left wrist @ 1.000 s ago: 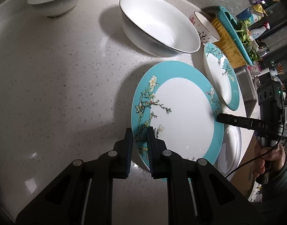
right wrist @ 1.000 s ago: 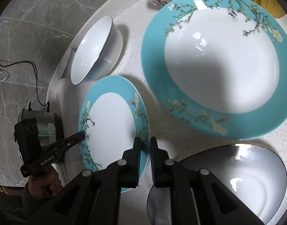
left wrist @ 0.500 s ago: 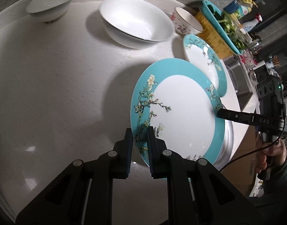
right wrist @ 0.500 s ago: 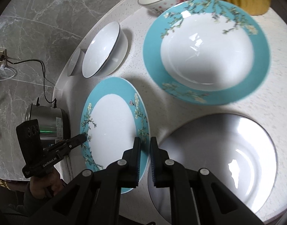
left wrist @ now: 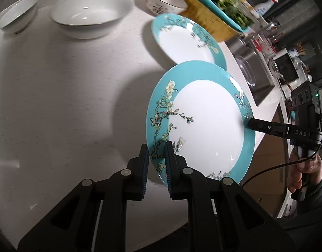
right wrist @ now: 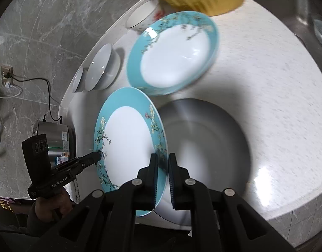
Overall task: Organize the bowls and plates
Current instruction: 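Lift the teal floral plate up with both grippers, then carry the teal floral plate and lower it onto the plate stack with both grippers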
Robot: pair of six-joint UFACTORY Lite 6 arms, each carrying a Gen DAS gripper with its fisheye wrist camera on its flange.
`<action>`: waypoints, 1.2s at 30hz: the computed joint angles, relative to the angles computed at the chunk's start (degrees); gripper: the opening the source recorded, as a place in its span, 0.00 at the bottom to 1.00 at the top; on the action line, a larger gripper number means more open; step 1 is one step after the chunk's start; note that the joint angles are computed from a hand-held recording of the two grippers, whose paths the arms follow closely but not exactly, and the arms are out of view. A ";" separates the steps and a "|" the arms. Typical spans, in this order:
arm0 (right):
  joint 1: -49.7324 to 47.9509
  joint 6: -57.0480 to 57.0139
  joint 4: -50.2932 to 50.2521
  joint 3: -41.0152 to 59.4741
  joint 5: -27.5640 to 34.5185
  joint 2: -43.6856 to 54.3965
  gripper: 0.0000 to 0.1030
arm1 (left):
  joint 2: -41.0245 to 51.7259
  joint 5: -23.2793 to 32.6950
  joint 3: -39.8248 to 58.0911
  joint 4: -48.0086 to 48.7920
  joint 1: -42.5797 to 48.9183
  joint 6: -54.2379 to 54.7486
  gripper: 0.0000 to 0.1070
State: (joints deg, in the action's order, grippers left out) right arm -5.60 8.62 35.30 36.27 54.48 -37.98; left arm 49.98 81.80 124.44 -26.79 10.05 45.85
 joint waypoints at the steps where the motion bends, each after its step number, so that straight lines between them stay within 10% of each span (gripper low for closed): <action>1: -2.01 -1.25 0.24 -0.72 1.53 -1.45 0.12 | -3.26 -1.79 -5.08 -0.08 -0.65 0.54 0.12; 14: -27.92 -23.07 3.29 -9.33 17.45 -9.53 0.12 | -21.59 -15.34 -36.75 -0.16 -5.50 1.49 0.12; 36: -23.80 -24.67 -1.26 -12.30 11.77 -8.12 0.13 | -23.20 -24.75 -41.51 2.48 -11.48 -2.69 0.13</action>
